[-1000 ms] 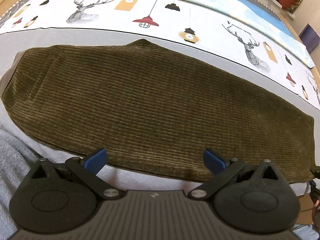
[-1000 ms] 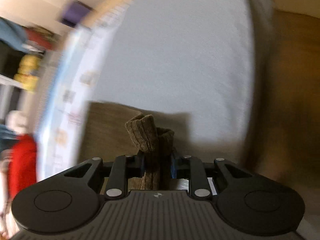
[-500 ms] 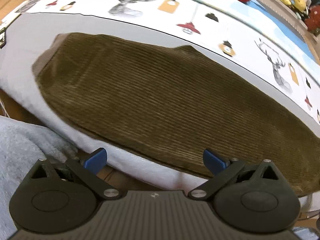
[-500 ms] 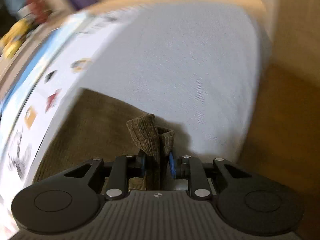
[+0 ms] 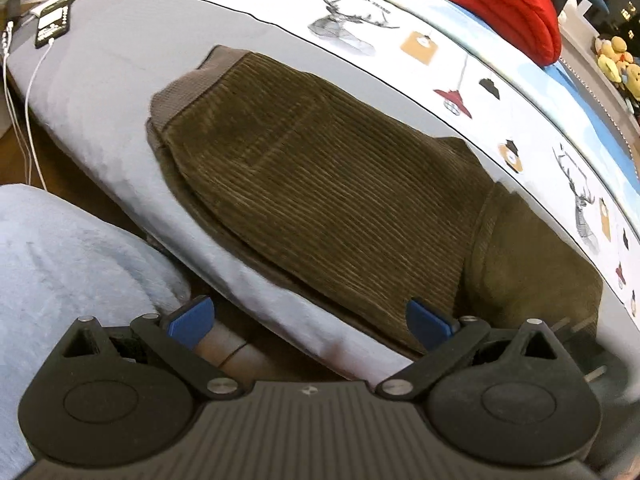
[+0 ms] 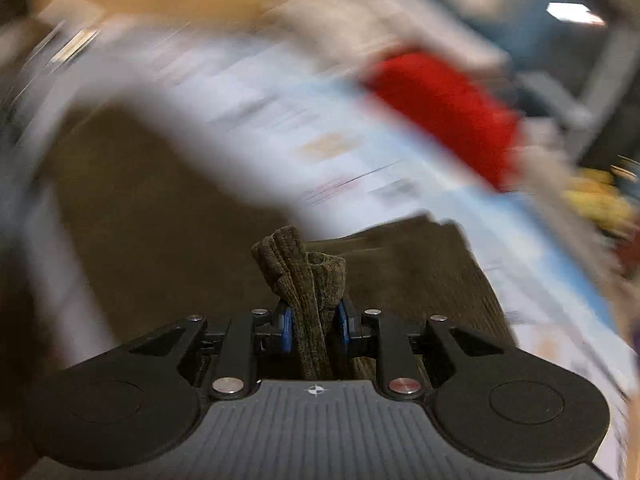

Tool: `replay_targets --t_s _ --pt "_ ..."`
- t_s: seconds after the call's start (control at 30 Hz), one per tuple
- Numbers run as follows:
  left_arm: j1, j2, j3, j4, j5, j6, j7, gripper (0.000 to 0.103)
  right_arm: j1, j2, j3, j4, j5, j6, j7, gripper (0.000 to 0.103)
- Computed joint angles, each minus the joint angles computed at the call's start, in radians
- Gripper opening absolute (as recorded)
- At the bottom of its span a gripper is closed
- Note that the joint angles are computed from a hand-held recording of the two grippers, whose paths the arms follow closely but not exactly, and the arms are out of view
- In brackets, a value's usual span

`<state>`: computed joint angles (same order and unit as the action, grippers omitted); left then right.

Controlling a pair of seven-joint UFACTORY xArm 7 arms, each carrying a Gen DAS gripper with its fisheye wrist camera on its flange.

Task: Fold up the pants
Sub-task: 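Lift the leg hem with the right tool, lay it flat and open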

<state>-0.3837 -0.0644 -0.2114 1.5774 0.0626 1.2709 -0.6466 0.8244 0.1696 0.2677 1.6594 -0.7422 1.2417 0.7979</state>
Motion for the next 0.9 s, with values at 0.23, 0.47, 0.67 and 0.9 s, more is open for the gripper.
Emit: replay_targets --t_s 0.23,0.47,0.67,0.9 --pt "0.007 -0.003 0.003 -0.026 -0.018 -0.006 0.005 0.102 -0.004 -0.058 0.006 -0.100 -0.007 -0.056 0.061 0.023" --pt "-0.008 0.003 -0.005 -0.030 -0.021 -0.018 0.019 0.102 -0.066 -0.110 0.036 -0.158 0.111 -0.176 0.124 0.045" --pt "-0.017 0.014 -0.008 -0.022 -0.007 -0.016 0.021 0.102 -0.155 -0.301 0.039 -0.363 0.239 -0.443 0.395 0.047" --pt "-0.029 0.031 -0.010 -0.005 -0.008 -0.008 0.032 0.102 -0.276 -0.364 0.108 -0.409 0.245 -0.376 0.583 0.027"
